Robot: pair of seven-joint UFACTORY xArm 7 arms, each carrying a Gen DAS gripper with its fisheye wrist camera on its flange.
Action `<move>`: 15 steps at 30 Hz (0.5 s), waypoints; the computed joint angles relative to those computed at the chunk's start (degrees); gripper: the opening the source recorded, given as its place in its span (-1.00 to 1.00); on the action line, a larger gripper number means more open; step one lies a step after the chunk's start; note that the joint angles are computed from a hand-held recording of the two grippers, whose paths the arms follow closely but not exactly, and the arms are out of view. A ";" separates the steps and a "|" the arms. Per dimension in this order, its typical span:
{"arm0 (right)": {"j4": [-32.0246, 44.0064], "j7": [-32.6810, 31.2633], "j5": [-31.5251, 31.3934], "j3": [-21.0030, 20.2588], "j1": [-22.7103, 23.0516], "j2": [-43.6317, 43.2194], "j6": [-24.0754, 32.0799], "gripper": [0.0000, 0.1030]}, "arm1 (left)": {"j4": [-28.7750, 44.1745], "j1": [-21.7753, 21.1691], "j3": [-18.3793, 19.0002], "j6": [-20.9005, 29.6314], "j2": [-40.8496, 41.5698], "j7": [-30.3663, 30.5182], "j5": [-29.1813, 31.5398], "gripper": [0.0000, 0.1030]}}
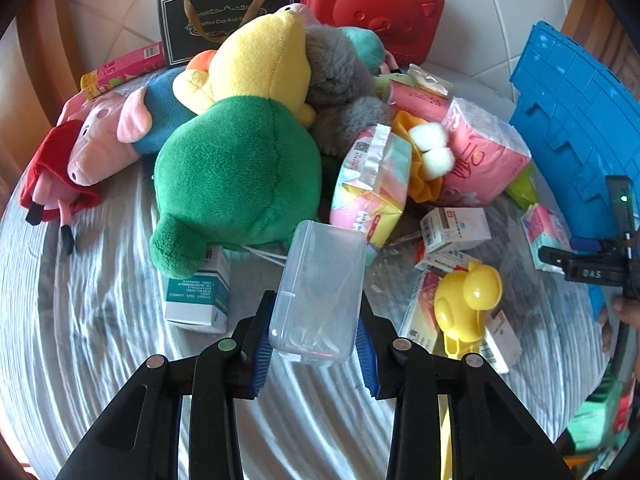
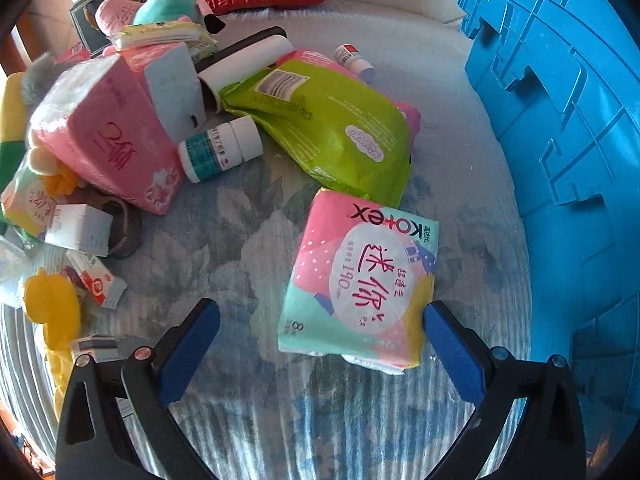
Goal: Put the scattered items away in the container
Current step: 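Grasp the clear plastic box with the left tool while the right tool grasps the pink Kotex pad pack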
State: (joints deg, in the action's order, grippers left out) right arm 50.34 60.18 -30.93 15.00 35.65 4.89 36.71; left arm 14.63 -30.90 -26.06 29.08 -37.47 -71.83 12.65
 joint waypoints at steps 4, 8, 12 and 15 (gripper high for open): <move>0.59 1.00 -1.01 -0.53 0.01 1.21 0.88 1.00 | 0.54 -0.84 0.21 0.80 -0.68 0.76 -0.34 -0.32; -1.45 -0.07 1.02 -0.76 -0.65 0.53 -0.73 0.46 | 1.47 -1.52 -0.06 2.78 -1.85 0.98 -0.67 -0.32; -3.84 -0.49 2.45 -0.45 -1.34 -1.73 -3.25 0.37 | 2.02 -2.16 0.06 4.95 -3.50 1.43 -1.18 -0.32; -4.73 -1.80 3.81 0.28 -1.59 -3.42 -3.95 0.36 | 2.71 -2.34 0.10 7.23 -4.91 2.07 -1.44 -0.32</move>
